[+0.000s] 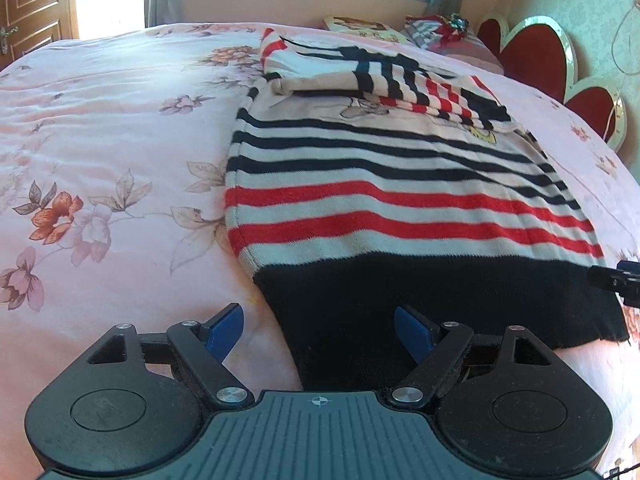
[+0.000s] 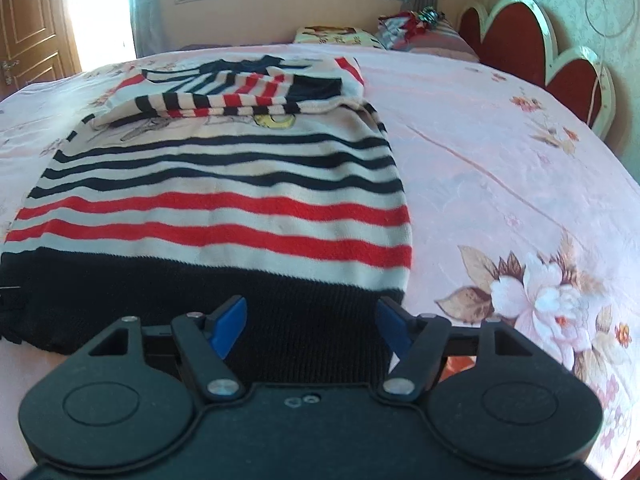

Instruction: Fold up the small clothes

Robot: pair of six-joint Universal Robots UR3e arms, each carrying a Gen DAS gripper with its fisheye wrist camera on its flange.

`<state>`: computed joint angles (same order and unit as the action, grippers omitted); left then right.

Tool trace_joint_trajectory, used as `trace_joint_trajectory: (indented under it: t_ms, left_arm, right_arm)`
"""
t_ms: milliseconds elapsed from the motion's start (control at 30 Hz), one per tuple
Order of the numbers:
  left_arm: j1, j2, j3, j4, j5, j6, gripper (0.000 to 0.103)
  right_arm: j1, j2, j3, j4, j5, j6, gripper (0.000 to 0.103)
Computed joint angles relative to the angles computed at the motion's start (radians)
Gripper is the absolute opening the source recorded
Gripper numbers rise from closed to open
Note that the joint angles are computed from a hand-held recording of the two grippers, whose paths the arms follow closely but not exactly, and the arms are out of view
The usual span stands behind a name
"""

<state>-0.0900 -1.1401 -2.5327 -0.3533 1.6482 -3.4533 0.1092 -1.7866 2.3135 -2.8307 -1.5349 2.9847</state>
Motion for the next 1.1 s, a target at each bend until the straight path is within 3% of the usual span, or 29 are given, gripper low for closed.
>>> trace_joint_trajectory:
  t_ms: [67,200,400,533,667,833,1100]
  left_arm:
    - [0.034,0.017,0.013,0.004,0.008,0.015,0.082]
    - [0.099,-0.064,0.091,0.049,-0.018,0.068,0.082]
    - [0.088,-0.356,0.313,0.152,-0.007,0.098,0.082]
    - [0.073,-0.553,0.499,0.152,0.022,0.110,0.082]
    - [0.106,-0.698,0.700,0.107,0.018,0.079,0.082]
    - [0.112,-0.965,1.070,0.017,0.056,0.085,0.083]
    - [0.119,-1.434,1.810,-0.312,0.102,0.098,0.082]
  right_arm:
    - [0.037,0.063,-0.033,-0.061,-0.017,0.014,0.070]
    - [0.049,0.154,-0.157,-0.017,0.005,0.044,0.069]
    - [0.055,0.346,-0.392,-0.013,0.053,0.069,0.066]
    - [0.083,0.491,-0.567,0.000,0.047,0.067,0.066]
    - [0.088,0.620,-0.725,0.012,0.067,0.042,0.066]
    - [0.069,0.809,-1.012,0.097,0.094,0.076,0.066]
    - [0.068,1.306,-1.822,0.392,0.077,0.102,0.066]
